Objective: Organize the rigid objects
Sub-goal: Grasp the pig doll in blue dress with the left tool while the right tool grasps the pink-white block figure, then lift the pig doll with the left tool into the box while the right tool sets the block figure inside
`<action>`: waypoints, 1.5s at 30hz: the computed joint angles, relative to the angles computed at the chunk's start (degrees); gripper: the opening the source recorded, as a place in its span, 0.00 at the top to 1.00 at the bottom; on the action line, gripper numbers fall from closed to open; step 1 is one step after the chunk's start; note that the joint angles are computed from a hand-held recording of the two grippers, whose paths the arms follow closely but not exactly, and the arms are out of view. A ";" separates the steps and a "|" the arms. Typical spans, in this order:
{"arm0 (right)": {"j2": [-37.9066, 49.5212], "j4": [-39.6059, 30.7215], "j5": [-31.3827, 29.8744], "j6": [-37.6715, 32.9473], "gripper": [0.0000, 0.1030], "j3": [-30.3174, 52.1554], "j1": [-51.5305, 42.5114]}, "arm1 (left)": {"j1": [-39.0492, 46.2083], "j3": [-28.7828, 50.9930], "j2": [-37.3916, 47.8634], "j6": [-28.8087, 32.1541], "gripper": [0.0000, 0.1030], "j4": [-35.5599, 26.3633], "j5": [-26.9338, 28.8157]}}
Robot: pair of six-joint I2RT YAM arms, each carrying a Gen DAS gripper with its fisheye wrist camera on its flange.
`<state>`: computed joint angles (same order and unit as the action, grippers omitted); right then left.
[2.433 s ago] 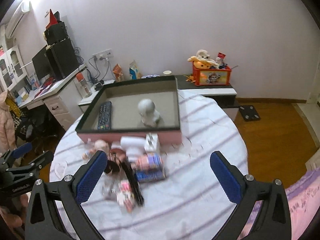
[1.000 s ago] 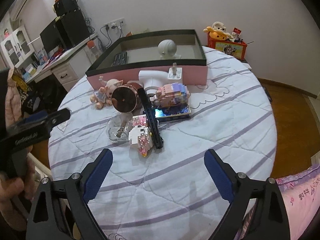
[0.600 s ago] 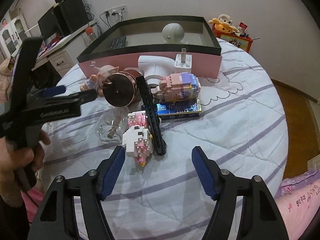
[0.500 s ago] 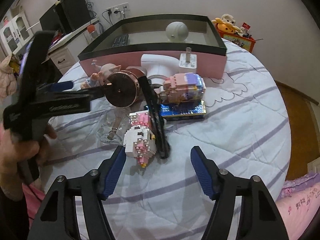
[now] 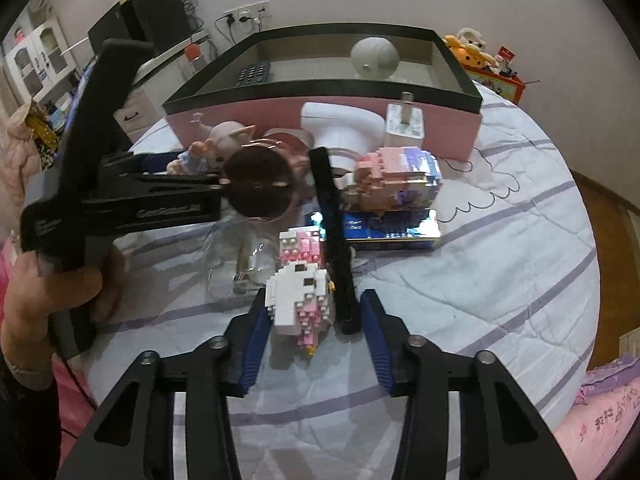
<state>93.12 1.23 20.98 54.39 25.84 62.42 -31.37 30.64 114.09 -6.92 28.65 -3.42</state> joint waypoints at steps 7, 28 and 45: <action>1.25 2.98 0.03 -1.02 0.60 -0.34 -0.76 | -1.01 0.91 1.68 0.96 0.16 1.14 -0.18; -12.83 5.18 -1.92 2.21 0.61 -8.89 1.53 | 1.89 -14.49 -8.81 -6.52 0.43 8.62 4.29; -5.31 -0.62 1.08 2.97 0.60 -3.97 4.29 | 0.99 -15.96 -8.16 -5.17 0.42 8.28 1.90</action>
